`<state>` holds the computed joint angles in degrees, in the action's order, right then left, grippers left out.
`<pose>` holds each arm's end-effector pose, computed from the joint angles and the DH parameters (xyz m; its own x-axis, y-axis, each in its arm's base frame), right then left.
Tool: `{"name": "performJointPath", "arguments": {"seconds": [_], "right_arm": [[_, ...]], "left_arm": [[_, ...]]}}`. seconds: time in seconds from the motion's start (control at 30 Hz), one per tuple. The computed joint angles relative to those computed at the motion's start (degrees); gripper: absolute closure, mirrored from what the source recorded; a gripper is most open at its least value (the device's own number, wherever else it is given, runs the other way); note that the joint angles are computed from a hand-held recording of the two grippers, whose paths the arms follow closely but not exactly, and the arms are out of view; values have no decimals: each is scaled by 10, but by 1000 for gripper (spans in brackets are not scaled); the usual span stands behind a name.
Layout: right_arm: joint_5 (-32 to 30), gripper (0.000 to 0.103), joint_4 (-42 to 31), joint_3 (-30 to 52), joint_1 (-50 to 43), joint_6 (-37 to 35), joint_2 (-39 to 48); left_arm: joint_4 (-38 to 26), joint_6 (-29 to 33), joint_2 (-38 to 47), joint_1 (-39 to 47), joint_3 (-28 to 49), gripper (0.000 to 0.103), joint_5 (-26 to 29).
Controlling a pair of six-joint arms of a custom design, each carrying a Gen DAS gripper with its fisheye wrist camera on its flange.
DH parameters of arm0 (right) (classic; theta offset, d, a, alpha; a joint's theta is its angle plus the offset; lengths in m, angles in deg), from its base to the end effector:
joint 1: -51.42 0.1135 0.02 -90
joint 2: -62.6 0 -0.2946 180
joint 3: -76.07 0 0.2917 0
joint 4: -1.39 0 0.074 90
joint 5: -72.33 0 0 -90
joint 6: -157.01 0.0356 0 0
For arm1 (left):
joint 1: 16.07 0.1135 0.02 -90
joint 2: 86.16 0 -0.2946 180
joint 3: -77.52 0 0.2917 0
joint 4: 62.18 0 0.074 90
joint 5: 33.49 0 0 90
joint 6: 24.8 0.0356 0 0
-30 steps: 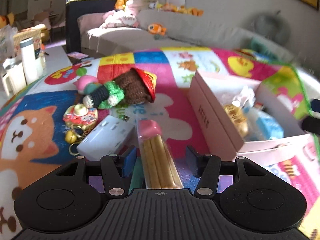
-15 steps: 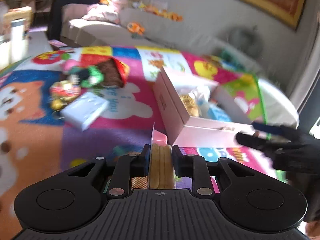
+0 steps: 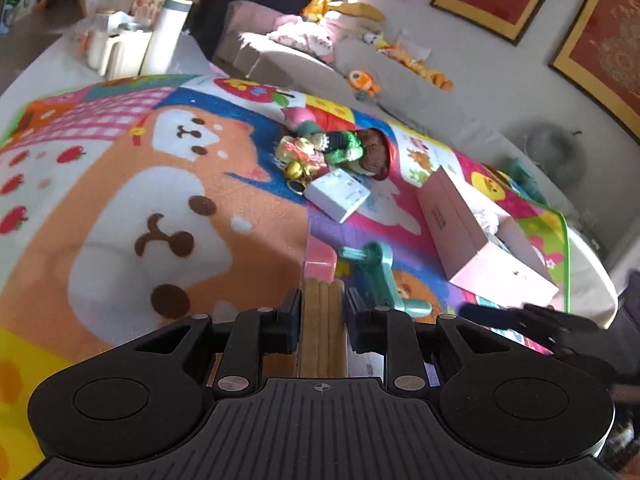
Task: Organize objects
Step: 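Grasp the tube of biscuit sticks with the left gripper and lift it, then hold the biscuit tube while the right gripper grasps the teal toy crank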
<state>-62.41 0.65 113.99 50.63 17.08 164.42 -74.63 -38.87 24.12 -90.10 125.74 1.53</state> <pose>0.2515 0.0216 0.0502 -0.3584 -0.5387 -0.7625 -0.8792 0.4694 0.0817 0.1062 -0.2650 0.0411 -0.4123 -0.5824 -0.7006 -0.3767 0.8092 -0.4509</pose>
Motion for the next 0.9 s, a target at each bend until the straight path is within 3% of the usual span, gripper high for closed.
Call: {"name": "performJointPath", "arguments": {"seconds": [0.1,0.17,0.23,0.4,0.47,0.67,0.7,0.77,0.9], "right_arm": [[70,23,134,-24,46,52,29],[128,24,255,-45,61,84,56],[148,24,301,-55,58,95,59],[55,24,99,6,27,78,29],[63,24,100,9,50,105,36],[106,24,196,2,109,198,73],[113,29,198,6,115,204,75],[116,48,190,6,111,191,69],[86,47,118,11,64,114,48]], "left_arm": [[-34,-4,20,5,22,75,10],[-24,1,31,2,24,74,9],[0,9,46,2,22,75,8],[0,-6,60,-5,27,76,-10],[5,-14,61,-8,24,76,-13],[39,-22,60,-9,8,76,-19],[49,-24,61,-10,4,76,-21],[69,-27,61,-11,-5,76,-23],[81,-29,61,-11,-10,76,-24]]}}
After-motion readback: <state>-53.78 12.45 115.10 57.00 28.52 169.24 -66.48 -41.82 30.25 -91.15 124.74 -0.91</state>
